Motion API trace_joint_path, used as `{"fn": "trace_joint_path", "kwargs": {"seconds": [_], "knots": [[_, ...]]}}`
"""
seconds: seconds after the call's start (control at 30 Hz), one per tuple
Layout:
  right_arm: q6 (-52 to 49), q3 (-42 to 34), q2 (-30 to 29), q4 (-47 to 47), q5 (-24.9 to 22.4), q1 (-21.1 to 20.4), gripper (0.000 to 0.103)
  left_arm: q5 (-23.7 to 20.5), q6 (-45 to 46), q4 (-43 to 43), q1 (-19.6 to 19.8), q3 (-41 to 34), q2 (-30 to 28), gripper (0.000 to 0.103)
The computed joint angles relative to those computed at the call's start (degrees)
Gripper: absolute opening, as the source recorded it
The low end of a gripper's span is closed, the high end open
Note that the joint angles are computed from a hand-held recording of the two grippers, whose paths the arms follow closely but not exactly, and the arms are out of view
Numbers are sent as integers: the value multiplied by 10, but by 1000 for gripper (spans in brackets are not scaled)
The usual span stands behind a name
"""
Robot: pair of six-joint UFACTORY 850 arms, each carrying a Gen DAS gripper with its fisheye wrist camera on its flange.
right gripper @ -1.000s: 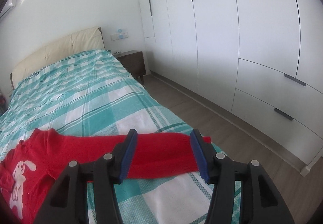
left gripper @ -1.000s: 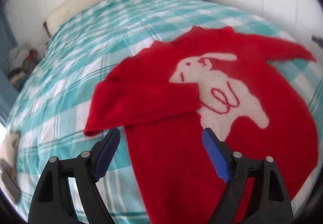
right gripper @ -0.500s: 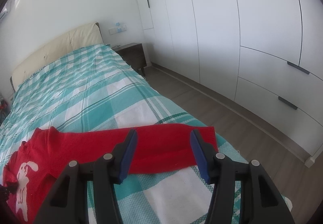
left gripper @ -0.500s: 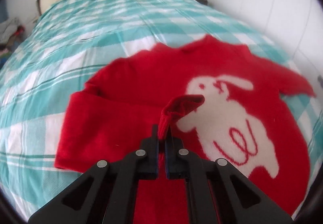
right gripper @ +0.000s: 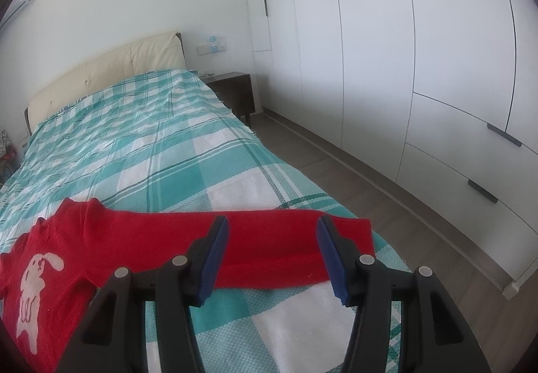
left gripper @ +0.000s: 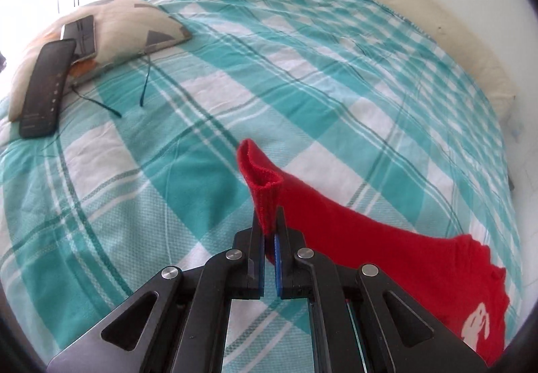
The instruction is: Fold small clothes
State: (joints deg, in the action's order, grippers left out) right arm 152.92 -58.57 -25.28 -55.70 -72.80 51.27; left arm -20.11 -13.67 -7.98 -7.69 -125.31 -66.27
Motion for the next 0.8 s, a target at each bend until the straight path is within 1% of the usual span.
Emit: {"fn": "trace_joint_path", "kwargs": {"seconds": [0.1, 0.17, 0.2, 0.3, 0.43, 0.6, 0.7, 0.77, 0.8], "knots": [[-16, -7, -7, 1, 2, -2, 54, 2, -124, 97, 4, 5, -7, 2], [-26, -11, -10, 1, 2, -3, 54, -16, -166, 127, 9, -7, -19, 2], [-30, -12, -11, 0, 3, -3, 54, -23, -172, 126, 12, -13, -26, 2], [-34, -11, -12, -2, 6, -4, 54, -44, -167, 112, 16, -38, -46, 2], [-34, -12, -12, -2, 7, -4, 54, -63, -185, 145, 11, -69, -64, 2], [-28, -10, -10, -3, 9, -6, 54, -68, -171, 145, 10, -77, -72, 2], [-24, -8, -9, -2, 11, -7, 54, -52, -153, 127, 13, -58, -62, 7], [-25, -8, -10, 0, 14, -8, 54, -42, -131, 96, 17, -45, -54, 9], [-26, -8, -10, 0, 15, -8, 54, -38, -123, 83, 18, -38, -50, 18]]}}
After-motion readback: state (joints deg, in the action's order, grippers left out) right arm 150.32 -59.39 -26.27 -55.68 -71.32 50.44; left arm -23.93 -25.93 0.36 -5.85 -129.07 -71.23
